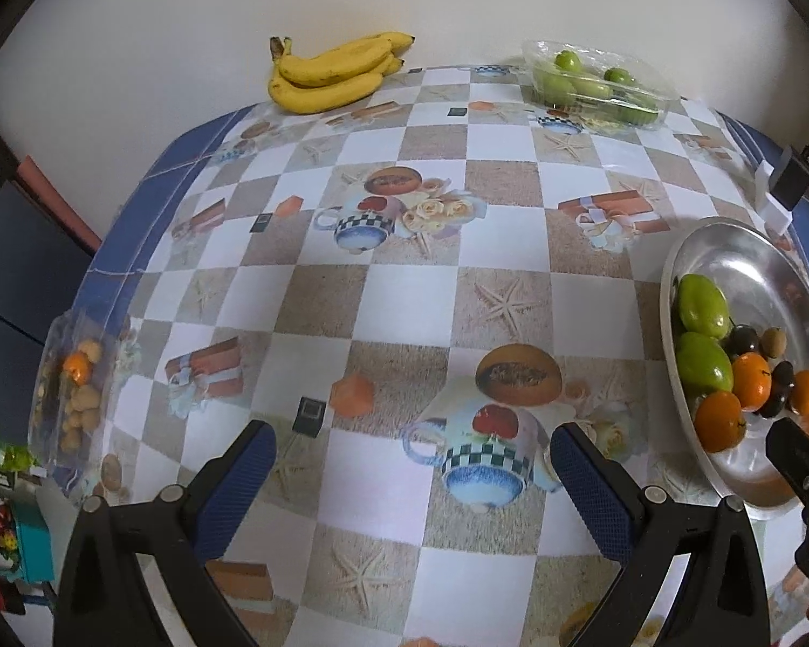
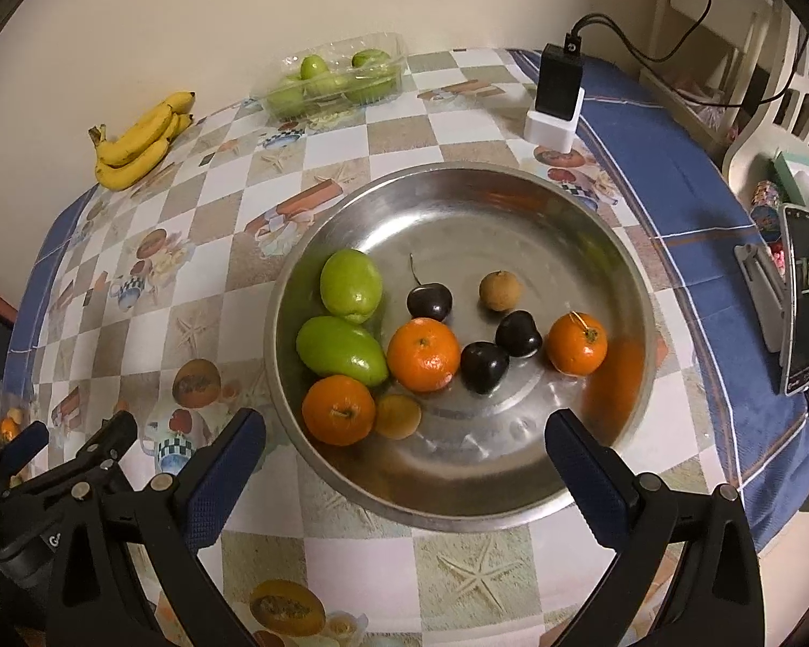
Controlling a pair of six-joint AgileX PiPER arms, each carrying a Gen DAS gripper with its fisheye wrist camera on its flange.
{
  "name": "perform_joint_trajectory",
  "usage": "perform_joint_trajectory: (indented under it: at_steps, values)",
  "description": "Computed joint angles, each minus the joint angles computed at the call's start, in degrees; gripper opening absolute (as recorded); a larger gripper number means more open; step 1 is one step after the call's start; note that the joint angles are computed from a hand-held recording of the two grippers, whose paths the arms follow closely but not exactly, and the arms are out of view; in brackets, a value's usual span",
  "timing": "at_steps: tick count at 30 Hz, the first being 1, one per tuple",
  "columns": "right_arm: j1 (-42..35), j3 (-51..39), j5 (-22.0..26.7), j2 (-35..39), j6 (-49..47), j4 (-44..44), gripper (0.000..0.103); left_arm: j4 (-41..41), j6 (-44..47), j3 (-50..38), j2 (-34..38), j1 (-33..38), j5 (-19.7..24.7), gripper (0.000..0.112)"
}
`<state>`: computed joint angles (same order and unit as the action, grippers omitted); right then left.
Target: Organize fruits
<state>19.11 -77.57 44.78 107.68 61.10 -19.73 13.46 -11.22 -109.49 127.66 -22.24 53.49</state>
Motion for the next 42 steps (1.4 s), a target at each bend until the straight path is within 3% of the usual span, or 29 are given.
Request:
perform_joint_trajectory:
  at_steps: [11,17,24,42]
  values:
    - [4.3,4.0,2.5,-4.4,5.9,-5.0,0.103,4.4,-2.4,10.7,-8.3,-0.8,-4.4,0.103]
    - [6.1,6.2,3.6,-6.8,9.6,-7.6,0.103,3.5,-1.3,12.3,-9.9,-0.7,-3.8,0.103]
    - [7.2,7.5,3.6,-8.9,12.4,-9.7,0.103,2.9,-0.6,16.6,-13.6,-0.6,-6.8,0.103]
    - [8.9,5.6,6.2,-7.9,12.1,-10.9,0.103,1.4,-0.7,17.6,-15.0,0.4,-7.9,0.103]
